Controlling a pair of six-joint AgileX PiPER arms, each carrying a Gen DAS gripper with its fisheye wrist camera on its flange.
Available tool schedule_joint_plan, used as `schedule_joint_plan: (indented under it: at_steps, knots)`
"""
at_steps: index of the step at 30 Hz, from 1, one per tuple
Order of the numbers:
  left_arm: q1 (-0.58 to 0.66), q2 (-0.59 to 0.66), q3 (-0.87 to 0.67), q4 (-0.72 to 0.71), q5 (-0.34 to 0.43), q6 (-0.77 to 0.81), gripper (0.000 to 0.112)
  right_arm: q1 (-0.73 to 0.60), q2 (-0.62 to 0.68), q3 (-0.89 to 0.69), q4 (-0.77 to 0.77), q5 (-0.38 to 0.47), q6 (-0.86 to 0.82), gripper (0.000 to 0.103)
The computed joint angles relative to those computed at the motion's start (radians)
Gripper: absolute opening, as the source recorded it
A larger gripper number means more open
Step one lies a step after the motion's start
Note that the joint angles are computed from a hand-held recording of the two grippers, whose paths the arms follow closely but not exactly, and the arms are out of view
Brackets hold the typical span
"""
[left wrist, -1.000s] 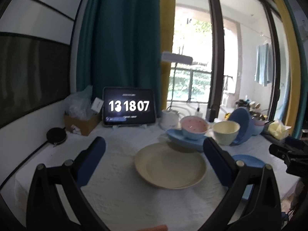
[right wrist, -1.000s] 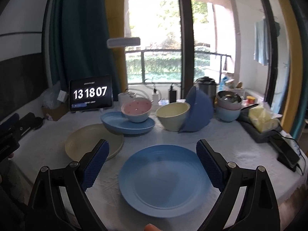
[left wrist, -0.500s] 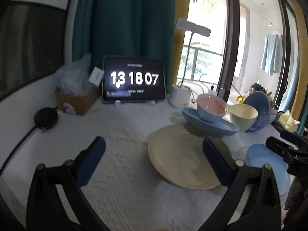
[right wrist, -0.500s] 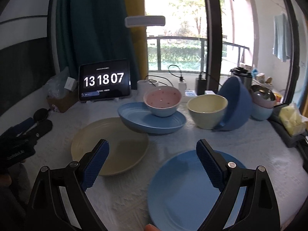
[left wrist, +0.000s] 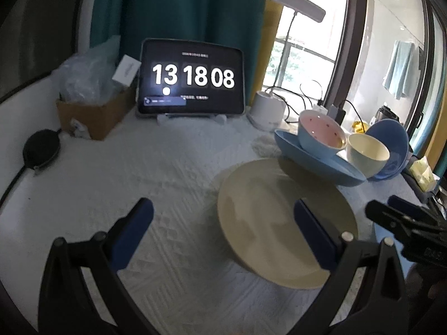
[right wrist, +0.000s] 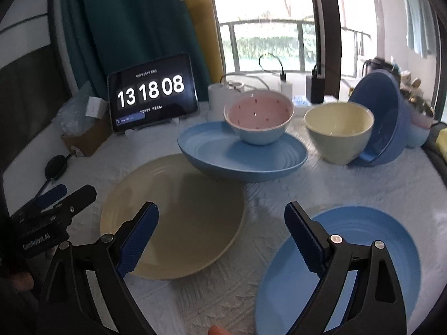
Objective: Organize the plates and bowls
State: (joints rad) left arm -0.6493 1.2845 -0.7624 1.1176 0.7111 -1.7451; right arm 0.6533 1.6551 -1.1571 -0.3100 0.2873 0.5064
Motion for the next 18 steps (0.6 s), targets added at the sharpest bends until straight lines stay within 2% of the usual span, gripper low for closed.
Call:
schedule_joint_plan:
  at_steps: [4,7,10,12,13,16,18]
  knots:
    - [0.037,0.040,-0.018,-0.042,-0.058,0.060,0.093,-0.002,0.056,-0.051,0.024,0.035,-0.015,0.088]
    - [0.075,0.070,-0.026,-0.091,-0.109,0.113,0.088,-0.009,0.103,-0.098,0.132,0.076,-0.104,0.087]
    - [0.115,0.075,-0.021,-0.135,-0.159,0.141,0.076,-0.004,0.136,-0.124,0.127,0.103,-0.086,0.081]
    - [0.152,0.096,-0.036,-0.224,-0.196,0.226,0.063,-0.006,0.160,-0.146,0.142,0.128,-0.083,0.080]
    - [0.170,0.106,-0.043,-0.271,-0.214,0.269,0.060,-0.006,0.172,-0.157,0.153,0.139,-0.085,0.079]
    - [0.189,0.125,-0.056,-0.337,-0.231,0.331,0.053,-0.003,0.209,-0.185,0.176,0.162,-0.092,0.066]
    - [0.201,0.138,-0.064,-0.391,-0.243,0.387,0.047,0.015,0.220,-0.197,0.129,0.172,-0.047,0.062]
